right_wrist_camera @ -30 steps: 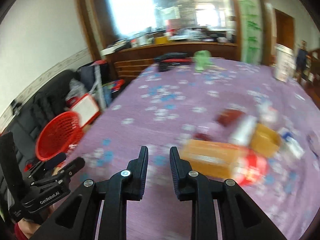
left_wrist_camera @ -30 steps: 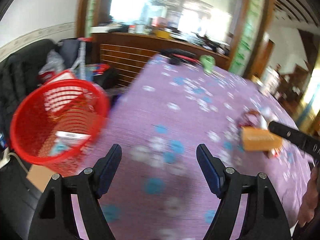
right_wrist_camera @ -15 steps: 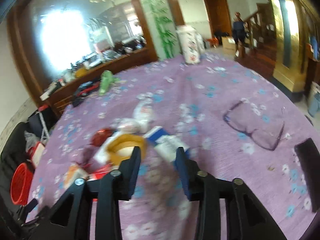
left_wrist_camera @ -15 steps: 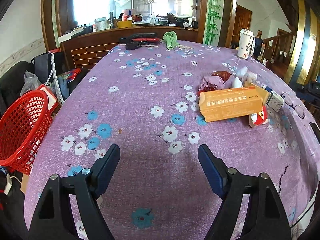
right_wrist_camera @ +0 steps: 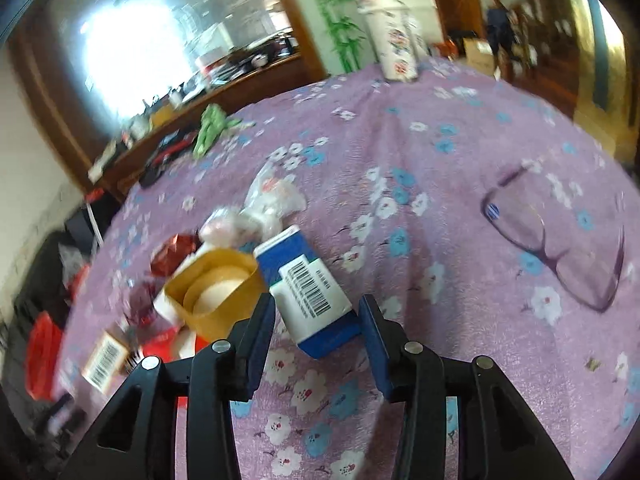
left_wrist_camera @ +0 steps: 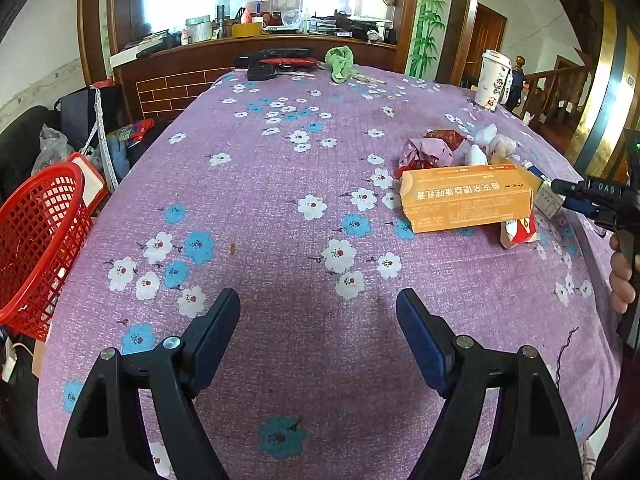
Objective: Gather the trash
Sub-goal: 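Move both tools back to the table, right tool reaching the blue-and-white barcode box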
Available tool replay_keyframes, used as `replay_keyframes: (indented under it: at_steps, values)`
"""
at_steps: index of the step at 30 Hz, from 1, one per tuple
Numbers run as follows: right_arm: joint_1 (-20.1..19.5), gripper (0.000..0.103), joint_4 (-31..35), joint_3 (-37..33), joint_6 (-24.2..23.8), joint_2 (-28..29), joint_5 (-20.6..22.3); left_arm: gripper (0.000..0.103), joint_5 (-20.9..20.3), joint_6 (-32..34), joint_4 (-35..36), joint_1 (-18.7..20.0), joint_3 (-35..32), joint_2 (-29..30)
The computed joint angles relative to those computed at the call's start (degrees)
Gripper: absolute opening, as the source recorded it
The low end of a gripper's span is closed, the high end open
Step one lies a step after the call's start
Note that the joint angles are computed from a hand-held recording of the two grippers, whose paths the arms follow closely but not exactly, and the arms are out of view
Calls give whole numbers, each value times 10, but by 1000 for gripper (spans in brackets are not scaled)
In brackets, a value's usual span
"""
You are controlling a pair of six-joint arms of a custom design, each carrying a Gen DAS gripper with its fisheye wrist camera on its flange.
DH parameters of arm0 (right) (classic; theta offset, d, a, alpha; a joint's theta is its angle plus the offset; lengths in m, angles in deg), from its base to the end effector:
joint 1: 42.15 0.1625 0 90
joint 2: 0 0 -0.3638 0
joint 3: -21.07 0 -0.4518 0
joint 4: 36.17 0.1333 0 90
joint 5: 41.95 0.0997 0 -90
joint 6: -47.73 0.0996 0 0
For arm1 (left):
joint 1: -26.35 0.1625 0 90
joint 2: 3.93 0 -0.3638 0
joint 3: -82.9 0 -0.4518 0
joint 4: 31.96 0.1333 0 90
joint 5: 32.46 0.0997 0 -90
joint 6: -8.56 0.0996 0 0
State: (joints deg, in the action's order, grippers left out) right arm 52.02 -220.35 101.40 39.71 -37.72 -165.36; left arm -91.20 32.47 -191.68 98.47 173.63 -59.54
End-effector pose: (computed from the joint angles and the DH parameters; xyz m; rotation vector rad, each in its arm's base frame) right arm 0.1326 -0.7397 0.1056 -0.0882 -2.3436 1.0972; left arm -0.0405 -0.7282 0.1893 0.6813 2.3895 -0.7335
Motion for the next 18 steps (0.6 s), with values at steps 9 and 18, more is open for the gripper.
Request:
replay_keyframes:
  at_steps: [9,18]
  values:
    - [16,42,-46,-59,-103,64,-81,79,-9,-15,28,-12,-3,-3]
    - [13,42,-92,-27,-98,45,-51,81,-27,-27,74,-57,-28,21]
